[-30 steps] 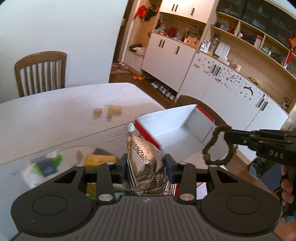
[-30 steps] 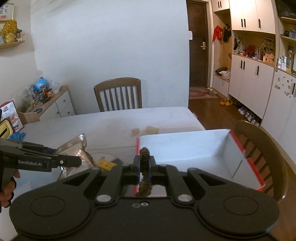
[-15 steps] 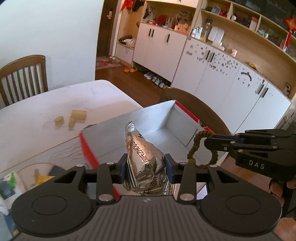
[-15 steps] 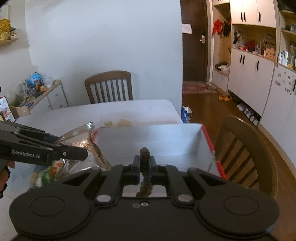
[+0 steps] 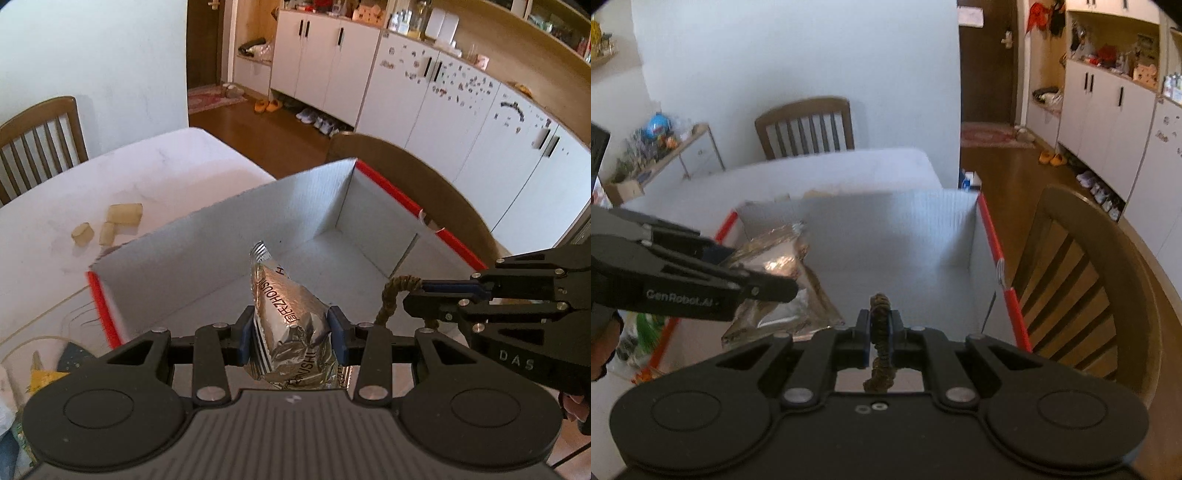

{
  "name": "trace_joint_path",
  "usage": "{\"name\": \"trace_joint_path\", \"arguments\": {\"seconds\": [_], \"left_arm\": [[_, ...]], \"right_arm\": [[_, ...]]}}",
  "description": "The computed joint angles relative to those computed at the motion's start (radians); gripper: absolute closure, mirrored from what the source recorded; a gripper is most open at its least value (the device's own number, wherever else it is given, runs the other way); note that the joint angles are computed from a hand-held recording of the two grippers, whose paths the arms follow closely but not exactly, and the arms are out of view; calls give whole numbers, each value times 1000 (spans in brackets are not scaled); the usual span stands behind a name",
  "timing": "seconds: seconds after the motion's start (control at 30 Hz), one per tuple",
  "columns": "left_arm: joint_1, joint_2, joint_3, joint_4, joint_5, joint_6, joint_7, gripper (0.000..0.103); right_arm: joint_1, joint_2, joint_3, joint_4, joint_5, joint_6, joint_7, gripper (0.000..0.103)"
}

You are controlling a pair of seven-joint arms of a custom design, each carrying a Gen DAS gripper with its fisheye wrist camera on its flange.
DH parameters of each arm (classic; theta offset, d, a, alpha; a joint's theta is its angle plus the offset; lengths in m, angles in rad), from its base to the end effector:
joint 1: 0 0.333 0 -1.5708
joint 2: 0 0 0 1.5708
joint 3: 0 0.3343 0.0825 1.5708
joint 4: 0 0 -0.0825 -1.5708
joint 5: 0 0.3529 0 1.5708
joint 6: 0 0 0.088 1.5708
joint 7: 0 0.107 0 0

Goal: Organize objects
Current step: 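Carry the foil bag and beaded string with both grippers over the red shoebox, then open left gripper dropping the foil bag while right gripper releases the beaded string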

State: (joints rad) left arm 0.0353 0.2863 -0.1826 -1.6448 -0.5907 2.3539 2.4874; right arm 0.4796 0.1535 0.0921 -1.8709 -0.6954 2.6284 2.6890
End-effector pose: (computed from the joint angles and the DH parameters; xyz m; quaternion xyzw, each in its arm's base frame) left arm 0.6509 -0.0894 0.5270 -0.3928 0.8566 -0.3250 0.0792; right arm 0.5121 0.3438 0.5277 -0.6422 0.6707 -0.2247 0.2953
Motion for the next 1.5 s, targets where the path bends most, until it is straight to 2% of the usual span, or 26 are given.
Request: {"name": "trace_joint_path", "arguments": {"seconds": [0.23,0.53,0.67,0.77,0.87,1.0,1.03,1.27,1.33,1.37,1.5], "left_arm": [[-46,63,4,54,108,1,-84,63],[-93,170,13,180,266,-57,-213,62],[-90,191,3,206,275,-79,-233,61],[-93,194,2,210,289,-81,-238,60],[-100,190,9,201,313,-72,-251,59],[-86,174,-2,180,293,-55,-238,40],[-86,173,-3,182,290,-55,-239,39],[-70,134,-9,142,255,-27,-212,38],[-59,116,-12,119,234,-13,-193,38],[-54,105,-13,105,221,-5,-183,38],[-36,62,-15,59,171,21,-144,38]], "right_arm": [[-19,30,4,13,96,-23,-127,96],[-30,79,5,62,211,-81,-288,93],[-25,83,0,64,223,-81,-308,86],[-41,80,1,54,253,-60,-349,85],[-39,78,2,50,260,-54,-371,79],[-40,62,2,31,270,-28,-379,69],[-41,58,2,25,272,-21,-378,68],[-30,31,-4,1,231,0,-333,55],[-24,22,-6,-1,204,0,-309,48],[-21,18,-7,-1,189,1,-294,41],[-17,-3,-7,-1,147,-1,-241,39]]}}
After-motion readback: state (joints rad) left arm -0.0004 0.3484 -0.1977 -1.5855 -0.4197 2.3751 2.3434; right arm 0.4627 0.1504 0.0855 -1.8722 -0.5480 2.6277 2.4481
